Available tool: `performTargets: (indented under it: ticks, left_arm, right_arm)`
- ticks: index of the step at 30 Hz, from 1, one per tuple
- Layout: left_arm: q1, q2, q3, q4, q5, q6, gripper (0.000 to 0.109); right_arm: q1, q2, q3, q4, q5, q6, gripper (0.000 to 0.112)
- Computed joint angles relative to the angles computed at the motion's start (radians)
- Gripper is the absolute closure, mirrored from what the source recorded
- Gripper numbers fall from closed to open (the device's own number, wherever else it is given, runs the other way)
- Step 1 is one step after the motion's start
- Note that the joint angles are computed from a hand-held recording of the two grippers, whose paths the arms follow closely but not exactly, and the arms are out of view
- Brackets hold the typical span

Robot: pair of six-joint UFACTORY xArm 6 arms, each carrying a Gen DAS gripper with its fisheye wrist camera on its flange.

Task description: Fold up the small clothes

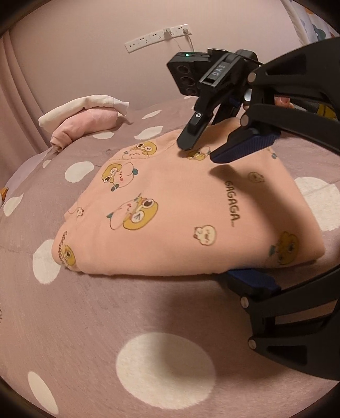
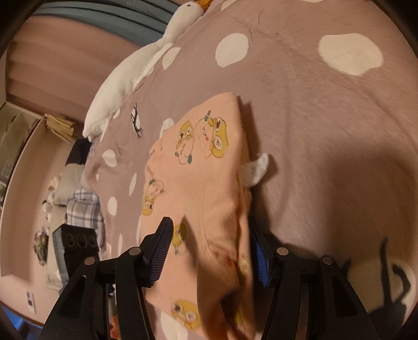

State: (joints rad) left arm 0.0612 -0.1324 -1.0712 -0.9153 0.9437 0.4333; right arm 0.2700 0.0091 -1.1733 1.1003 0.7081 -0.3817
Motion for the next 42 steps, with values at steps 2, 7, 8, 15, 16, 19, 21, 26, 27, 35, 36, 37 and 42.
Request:
performTargets:
  ticks: [2, 7, 8, 15, 16, 19, 21, 26, 27, 35, 36, 37, 42]
  left_arm:
    - [-0.002, 0.007, -0.006, -0.001, -0.002, 0.008, 0.034]
    - [-0.011, 0.029, -0.027, 0.002, -0.012, 0.015, 0.034]
    - [-0.011, 0.033, -0.031, 0.005, -0.012, 0.017, 0.034]
    - [-0.026, 0.058, -0.052, 0.004, -0.027, 0.024, 0.034]
    - [-0.026, 0.059, -0.053, 0.005, -0.028, 0.026, 0.034]
    - [-0.032, 0.058, -0.052, 0.015, -0.037, 0.024, 0.034]
    - [-0.044, 0.059, -0.054, 0.033, -0.052, 0.017, 0.034]
    - [-0.085, 0.044, -0.037, 0.114, -0.117, 0.002, 0.038]
    - [-0.092, 0.044, -0.035, 0.130, -0.128, -0.003, 0.040]
    - [-0.134, 0.031, -0.020, 0.257, -0.199, -0.053, 0.059]
    - [-0.134, 0.024, -0.013, 0.264, -0.206, -0.052, 0.063]
    - [-0.137, 0.016, -0.005, 0.272, -0.214, -0.051, 0.065]
    - [-0.164, -0.035, 0.039, 0.316, -0.255, -0.044, 0.069]
  right_arm:
    - [-0.006, 0.013, -0.012, 0.019, 0.012, -0.010, 0.055]
    - [-0.012, 0.036, -0.035, 0.038, 0.018, -0.027, 0.056]
    - [-0.008, 0.038, -0.038, 0.026, 0.011, -0.026, 0.056]
    - [-0.003, 0.054, -0.057, 0.011, 0.003, -0.040, 0.057]
    - [-0.005, 0.055, -0.058, 0.012, 0.004, -0.044, 0.058]
    - [-0.002, 0.056, -0.059, -0.001, -0.002, -0.043, 0.060]
    - [0.002, 0.055, -0.057, -0.014, -0.013, -0.041, 0.063]
    - [0.016, 0.049, -0.049, -0.058, -0.049, -0.030, 0.072]
    - [0.020, 0.048, -0.048, -0.071, -0.059, -0.023, 0.073]
    - [0.094, 0.011, -0.011, -0.324, -0.210, 0.091, 0.084]
    - [0.102, 0.003, -0.005, -0.348, -0.225, 0.101, 0.085]
    - [0.107, -0.007, 0.002, -0.353, -0.238, 0.096, 0.085]
    - [0.130, -0.065, 0.046, -0.359, -0.279, 0.063, 0.086]
